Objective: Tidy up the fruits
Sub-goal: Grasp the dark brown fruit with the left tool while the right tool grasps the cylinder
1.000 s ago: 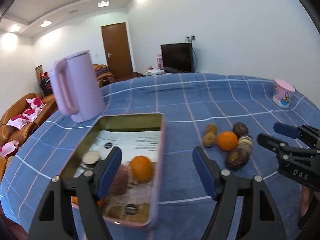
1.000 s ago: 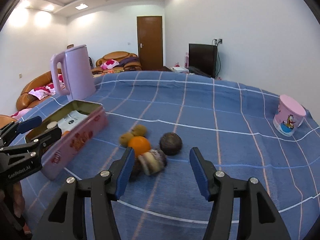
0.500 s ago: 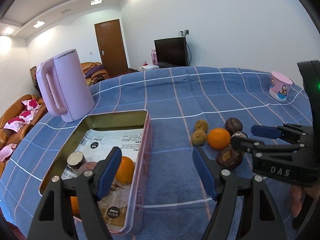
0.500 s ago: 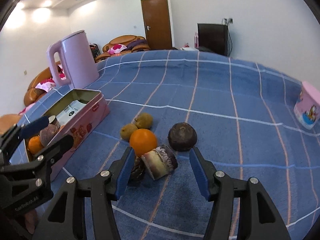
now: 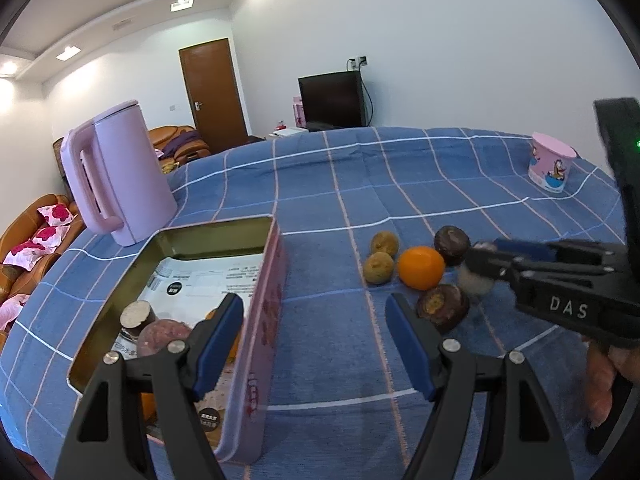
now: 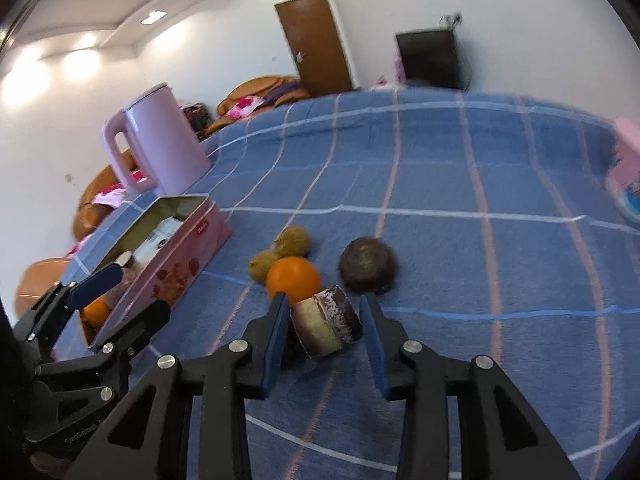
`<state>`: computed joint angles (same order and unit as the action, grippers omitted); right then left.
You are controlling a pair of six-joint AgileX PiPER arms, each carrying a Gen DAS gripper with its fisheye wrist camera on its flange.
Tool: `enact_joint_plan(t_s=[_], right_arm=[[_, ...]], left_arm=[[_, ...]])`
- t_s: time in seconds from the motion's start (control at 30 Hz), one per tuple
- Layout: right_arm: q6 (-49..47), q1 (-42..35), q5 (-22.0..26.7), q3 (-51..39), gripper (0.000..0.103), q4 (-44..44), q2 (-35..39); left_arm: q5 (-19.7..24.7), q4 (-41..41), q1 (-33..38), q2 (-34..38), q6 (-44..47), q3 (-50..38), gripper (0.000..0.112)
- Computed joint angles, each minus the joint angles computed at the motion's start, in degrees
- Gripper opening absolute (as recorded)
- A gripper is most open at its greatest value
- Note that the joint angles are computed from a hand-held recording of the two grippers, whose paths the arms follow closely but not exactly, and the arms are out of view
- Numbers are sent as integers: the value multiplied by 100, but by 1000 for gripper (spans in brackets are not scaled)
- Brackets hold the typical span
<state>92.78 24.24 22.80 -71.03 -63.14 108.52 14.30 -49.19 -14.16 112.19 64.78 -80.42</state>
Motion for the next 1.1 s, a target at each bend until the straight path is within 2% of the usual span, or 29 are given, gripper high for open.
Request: enact_joint_plan(t_s=[0.03, 0.1, 0.3, 0.5, 0.6, 0.73, 0.8, 0.87, 0.93, 0.97, 1.03, 1.1], right_arm=[[259, 112, 308, 52, 38, -273, -50], [430, 190, 575, 161, 38, -438, -137], [18, 256, 1117, 164, 38, -60, -179], [-520, 17, 940, 87, 38, 575, -94], [-508, -38, 826, 149, 38, 599, -131], [-333, -106, 622, 303, 38, 518, -212], [-333, -81, 657, 298, 38, 518, -207], [-418, -90, 664, 267, 38, 617, -182], [-554, -132, 605, 241, 39, 756, -164], [-707, -183, 533, 227, 38, 906, -152], [-1103, -332, 272, 229, 38, 1330, -133], [-774, -401, 24, 436, 38, 1096, -251]], left_arm=[[28, -29, -14, -8, 36, 10, 76], [147, 42, -59, 4, -25, -19, 76], [524, 359, -231, 117, -399, -244, 76], [1250, 1083, -330, 485, -1255, -874, 76], [1395, 1092, -359, 545, -1299, -955, 76], [1281, 1069, -467, 497, -1154, -843, 76], [1562, 1165, -450, 628, -1292, -1068, 75], [1942, 1535, -471, 858, -1715, -1466, 60], [2230, 1649, -470, 1007, -1868, -1721, 52], [2382, 1638, -445, 1081, -1910, -1844, 41], [2474, 1566, -400, 1110, -1893, -1881, 39], [2404, 1477, -380, 1065, -1835, -1799, 38]])
